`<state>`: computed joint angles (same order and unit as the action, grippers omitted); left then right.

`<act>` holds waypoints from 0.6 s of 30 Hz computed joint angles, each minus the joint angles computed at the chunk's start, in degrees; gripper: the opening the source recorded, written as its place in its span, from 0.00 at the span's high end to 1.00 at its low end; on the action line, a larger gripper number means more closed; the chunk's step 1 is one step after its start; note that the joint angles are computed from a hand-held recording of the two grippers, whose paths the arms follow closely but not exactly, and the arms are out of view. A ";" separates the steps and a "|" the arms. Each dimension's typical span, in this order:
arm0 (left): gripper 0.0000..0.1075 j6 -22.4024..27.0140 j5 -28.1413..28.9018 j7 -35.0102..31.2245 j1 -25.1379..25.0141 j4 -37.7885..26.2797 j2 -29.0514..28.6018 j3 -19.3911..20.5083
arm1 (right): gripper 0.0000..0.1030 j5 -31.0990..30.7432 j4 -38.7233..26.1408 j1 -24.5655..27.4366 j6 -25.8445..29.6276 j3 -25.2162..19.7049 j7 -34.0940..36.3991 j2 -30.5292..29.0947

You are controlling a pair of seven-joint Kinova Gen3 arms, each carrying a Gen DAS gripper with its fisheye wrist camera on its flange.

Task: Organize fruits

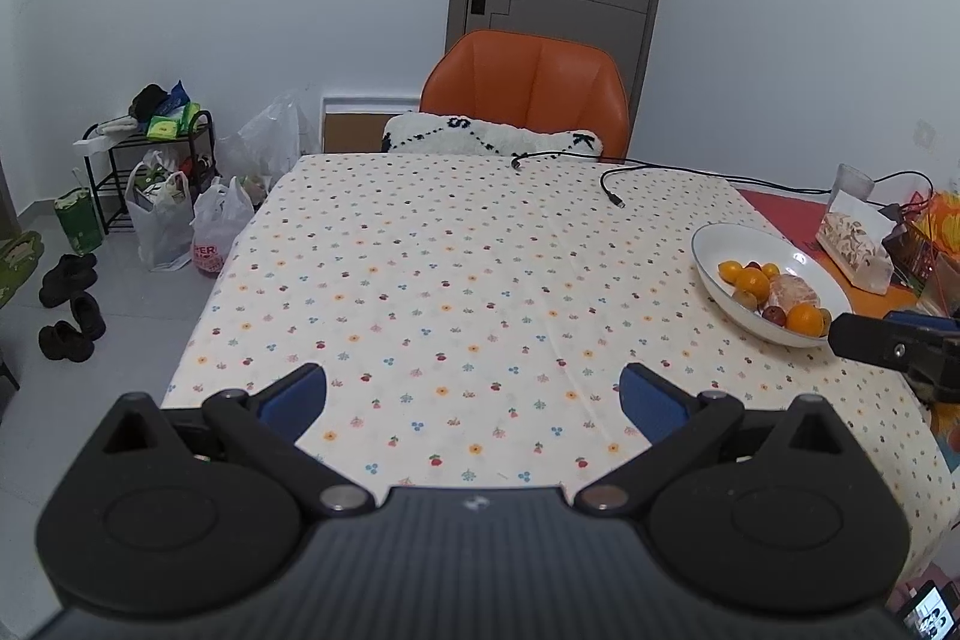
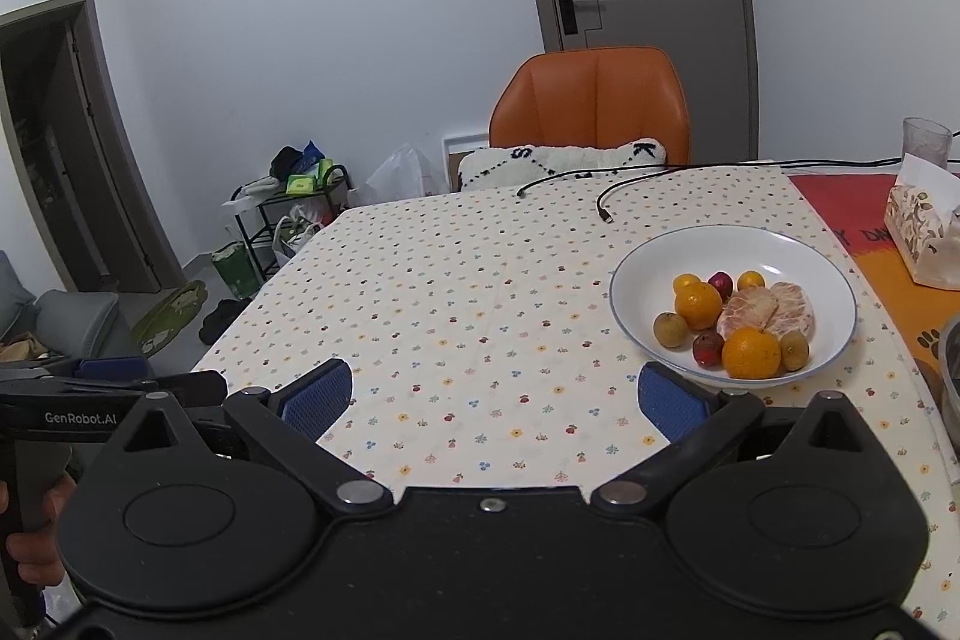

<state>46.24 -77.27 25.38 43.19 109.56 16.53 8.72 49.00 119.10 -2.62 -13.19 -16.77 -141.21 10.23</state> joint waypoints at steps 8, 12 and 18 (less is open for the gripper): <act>0.04 0.12 -0.02 -0.36 -0.09 0.08 -0.37 0.17 | 0.00 -0.16 -0.05 -0.04 -0.07 0.23 0.14 0.19; 0.04 0.01 0.21 -0.49 -0.20 0.08 -0.50 0.26 | 0.00 0.30 -0.07 0.39 0.00 -0.09 -0.51 0.22; 0.04 -0.16 0.37 -0.62 -0.32 0.19 -0.63 0.27 | 0.00 1.69 -0.21 0.80 0.26 -0.55 -1.53 0.21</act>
<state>46.08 -76.91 24.77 42.87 109.75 15.90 8.99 50.69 118.89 -1.82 -12.93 -17.33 -142.74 10.44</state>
